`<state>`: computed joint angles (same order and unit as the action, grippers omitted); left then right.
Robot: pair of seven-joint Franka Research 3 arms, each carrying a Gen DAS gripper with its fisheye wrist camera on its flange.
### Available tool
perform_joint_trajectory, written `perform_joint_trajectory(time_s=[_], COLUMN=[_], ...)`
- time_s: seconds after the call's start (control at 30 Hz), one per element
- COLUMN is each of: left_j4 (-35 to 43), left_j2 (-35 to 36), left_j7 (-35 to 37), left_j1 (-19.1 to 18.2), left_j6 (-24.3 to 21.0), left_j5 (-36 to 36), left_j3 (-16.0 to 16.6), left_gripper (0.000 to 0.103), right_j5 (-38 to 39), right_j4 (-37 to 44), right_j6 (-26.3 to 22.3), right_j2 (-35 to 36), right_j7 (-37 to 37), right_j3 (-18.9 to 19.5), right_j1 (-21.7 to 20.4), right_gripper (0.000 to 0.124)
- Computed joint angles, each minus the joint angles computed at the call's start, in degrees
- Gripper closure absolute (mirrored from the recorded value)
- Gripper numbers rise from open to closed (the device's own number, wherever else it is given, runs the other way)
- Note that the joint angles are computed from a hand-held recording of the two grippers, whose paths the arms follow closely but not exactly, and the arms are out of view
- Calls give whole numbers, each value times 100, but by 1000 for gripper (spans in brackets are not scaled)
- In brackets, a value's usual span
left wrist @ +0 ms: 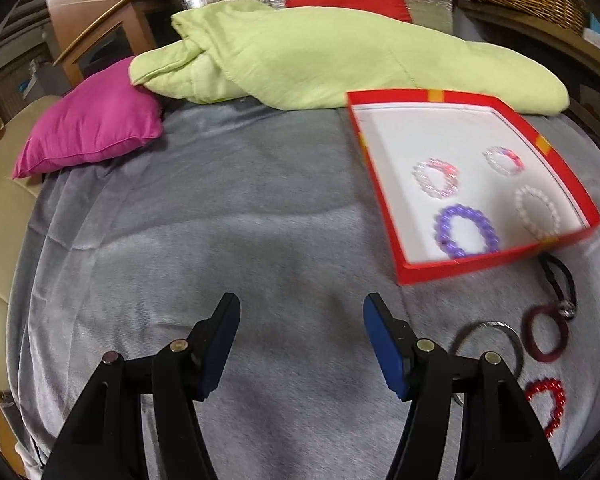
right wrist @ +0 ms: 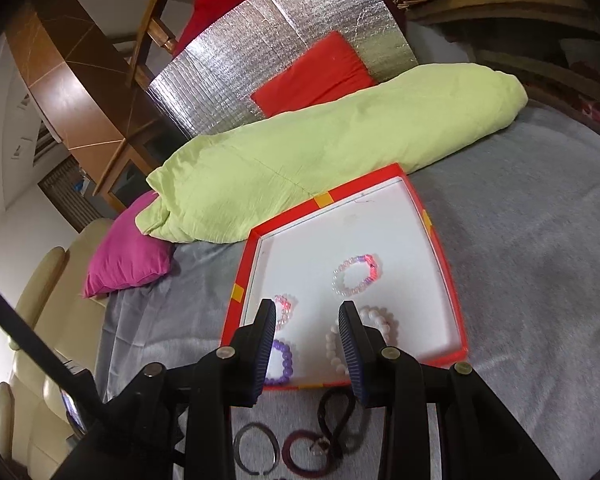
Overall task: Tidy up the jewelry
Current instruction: 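Withdraw both open tools from the red box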
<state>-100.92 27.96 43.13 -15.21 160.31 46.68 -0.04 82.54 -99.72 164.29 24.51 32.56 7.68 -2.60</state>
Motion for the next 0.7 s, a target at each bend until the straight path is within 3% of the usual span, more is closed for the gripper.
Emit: perform_joint_trajectory(time_s=[0.4, 0.7], left_j4=[-401, -549], left_j2=[-187, -236], left_j7=[530, 906], left_j1=[189, 263], left_j6=[205, 297], left_j5=[-621, -1056], left_j3=[-295, -383], left_gripper=[38, 38], right_j5=[-733, -1735], right_j4=[-941, -725], right_j6=[-446, -1083], right_j2=[-530, -196], right_j7=[848, 1947], right_j3=[-271, -370], right_j1=[60, 57], right_gripper=[88, 88])
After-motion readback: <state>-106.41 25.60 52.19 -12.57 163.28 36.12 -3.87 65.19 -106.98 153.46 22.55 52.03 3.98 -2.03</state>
